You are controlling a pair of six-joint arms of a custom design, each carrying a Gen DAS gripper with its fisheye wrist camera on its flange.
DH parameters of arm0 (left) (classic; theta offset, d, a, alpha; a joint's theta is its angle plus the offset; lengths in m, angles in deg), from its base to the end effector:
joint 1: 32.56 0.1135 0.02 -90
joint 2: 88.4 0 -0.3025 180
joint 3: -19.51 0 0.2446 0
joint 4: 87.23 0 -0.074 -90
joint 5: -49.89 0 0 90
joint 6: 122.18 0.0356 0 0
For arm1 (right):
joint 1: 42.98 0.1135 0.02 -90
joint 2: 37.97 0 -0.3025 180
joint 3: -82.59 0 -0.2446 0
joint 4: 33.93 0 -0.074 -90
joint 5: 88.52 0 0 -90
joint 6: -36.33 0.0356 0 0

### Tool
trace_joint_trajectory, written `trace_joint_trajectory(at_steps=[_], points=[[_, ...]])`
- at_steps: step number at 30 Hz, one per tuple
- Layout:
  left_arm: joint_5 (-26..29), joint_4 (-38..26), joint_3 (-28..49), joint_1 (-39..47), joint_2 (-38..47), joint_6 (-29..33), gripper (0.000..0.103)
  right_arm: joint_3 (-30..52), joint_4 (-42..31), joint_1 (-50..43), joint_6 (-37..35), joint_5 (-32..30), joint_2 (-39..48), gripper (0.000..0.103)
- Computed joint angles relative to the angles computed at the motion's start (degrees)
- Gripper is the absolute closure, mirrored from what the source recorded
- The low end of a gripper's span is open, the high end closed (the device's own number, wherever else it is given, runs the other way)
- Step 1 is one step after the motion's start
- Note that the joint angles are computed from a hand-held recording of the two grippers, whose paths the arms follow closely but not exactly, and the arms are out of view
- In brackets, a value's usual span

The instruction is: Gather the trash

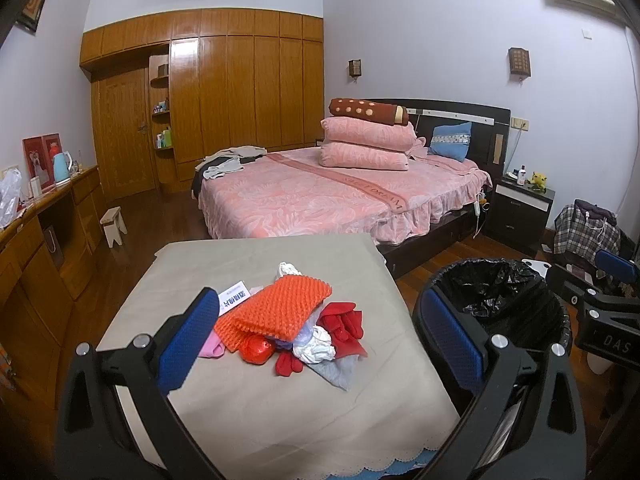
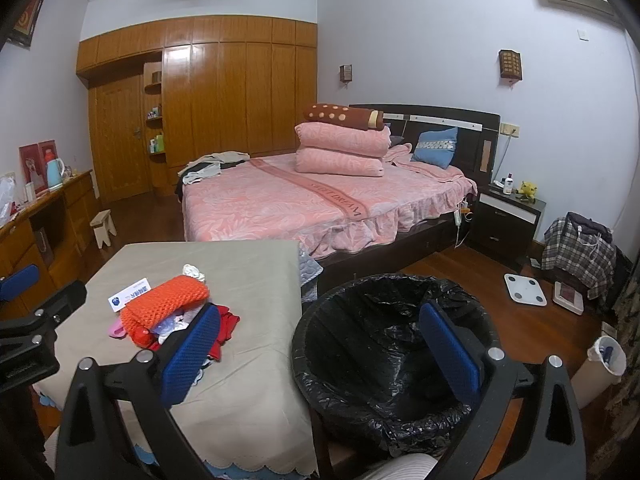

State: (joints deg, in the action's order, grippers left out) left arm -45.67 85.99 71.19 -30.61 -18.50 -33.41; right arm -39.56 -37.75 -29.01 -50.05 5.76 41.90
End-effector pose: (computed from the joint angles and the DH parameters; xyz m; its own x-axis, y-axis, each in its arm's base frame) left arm 0.2473 0.0119 0.2748 -0.4197 -0.0357 -0.9070 -0.1307 0.9912 0.0215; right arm 0.2841 0.0679 0.2718 -0.4332 -0.0429 -0.9003 -0.1485 0.9886 0.0244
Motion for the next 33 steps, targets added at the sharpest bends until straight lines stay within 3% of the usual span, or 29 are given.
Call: trace_joint_trajectory(at_steps=[33], points=[[-0.29,-0.55,-0.07,0.04,-0.44,-0.05,0.005,-0.14,0.38,0.04,-0.20,0.07,0.23,0.006]])
